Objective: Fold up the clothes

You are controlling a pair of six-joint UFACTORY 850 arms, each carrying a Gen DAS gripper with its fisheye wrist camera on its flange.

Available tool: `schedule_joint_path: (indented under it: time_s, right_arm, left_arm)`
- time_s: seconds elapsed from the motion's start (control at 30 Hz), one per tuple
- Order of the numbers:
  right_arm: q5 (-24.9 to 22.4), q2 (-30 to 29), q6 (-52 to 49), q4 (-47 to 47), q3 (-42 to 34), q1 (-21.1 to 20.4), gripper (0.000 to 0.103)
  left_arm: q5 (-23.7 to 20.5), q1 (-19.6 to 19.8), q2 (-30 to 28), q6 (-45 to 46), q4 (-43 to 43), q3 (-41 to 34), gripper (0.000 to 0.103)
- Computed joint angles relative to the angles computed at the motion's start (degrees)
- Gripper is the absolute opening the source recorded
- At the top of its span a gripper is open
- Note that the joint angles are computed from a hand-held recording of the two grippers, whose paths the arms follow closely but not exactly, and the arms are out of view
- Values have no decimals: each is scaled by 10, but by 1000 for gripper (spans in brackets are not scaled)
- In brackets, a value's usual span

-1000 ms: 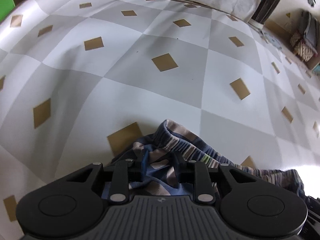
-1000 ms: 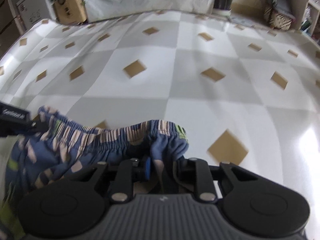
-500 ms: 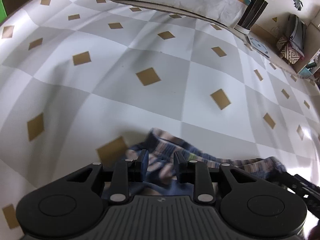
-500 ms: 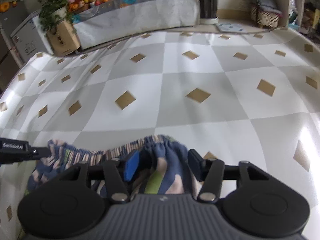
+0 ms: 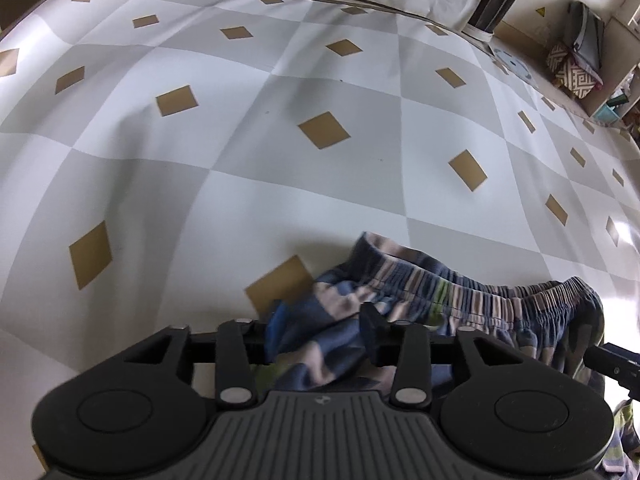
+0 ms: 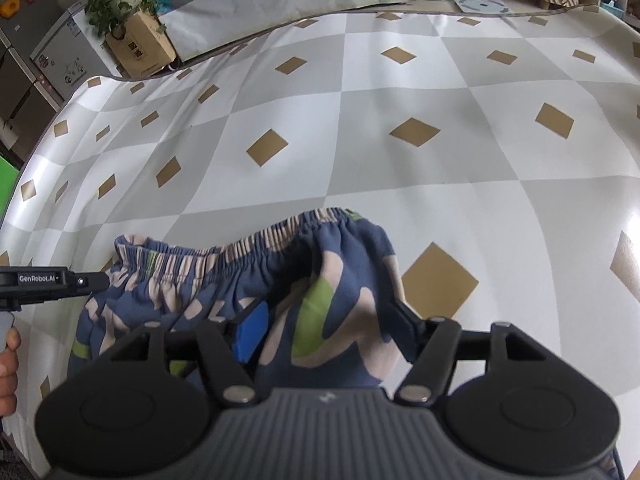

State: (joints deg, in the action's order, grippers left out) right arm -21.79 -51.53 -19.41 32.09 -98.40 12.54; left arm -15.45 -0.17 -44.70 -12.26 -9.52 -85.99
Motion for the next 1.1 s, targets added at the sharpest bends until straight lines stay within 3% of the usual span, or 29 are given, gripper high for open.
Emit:
schedule_joint_path:
  time_s: [0.13,0.2,0.33,0.47,0.57,0.73,0.8,0.9,1.1]
  right_arm:
    - [-11,-5,7,-13,-7,2,64]
    - [-19,-8,8,-18,-11,3,65]
    - [-26,-13,20,-39,-16,6,65]
    - [-15,-16,50,-72,-15,10,65]
    - [8,-15,82,-106,-9,15,64]
    - [37,-16,155,-197,-8,27,50]
    - [47,-17,179,-227,-7,29,42]
    - [64,-19,216,-272,-6,32,33]
    - [86,-28,273,-333,-14,35,23]
  left_arm:
    - [-8,6,-6,74,-80,-2,49]
    - [-8,4,-9,100,-100,-3,55]
    - [-6,-5,-12,61,-40,-8,58]
    - [-1,-11,-14,44,-20,-8,68]
    - [-9,-21,-21,-30,66,-19,68]
    - [-12,-38,-29,-131,171,-31,67]
    - [-9,-46,-30,-188,234,-29,56]
    - [1,-52,-30,-214,254,-30,37]
    - [6,-58,-39,-343,351,-41,27]
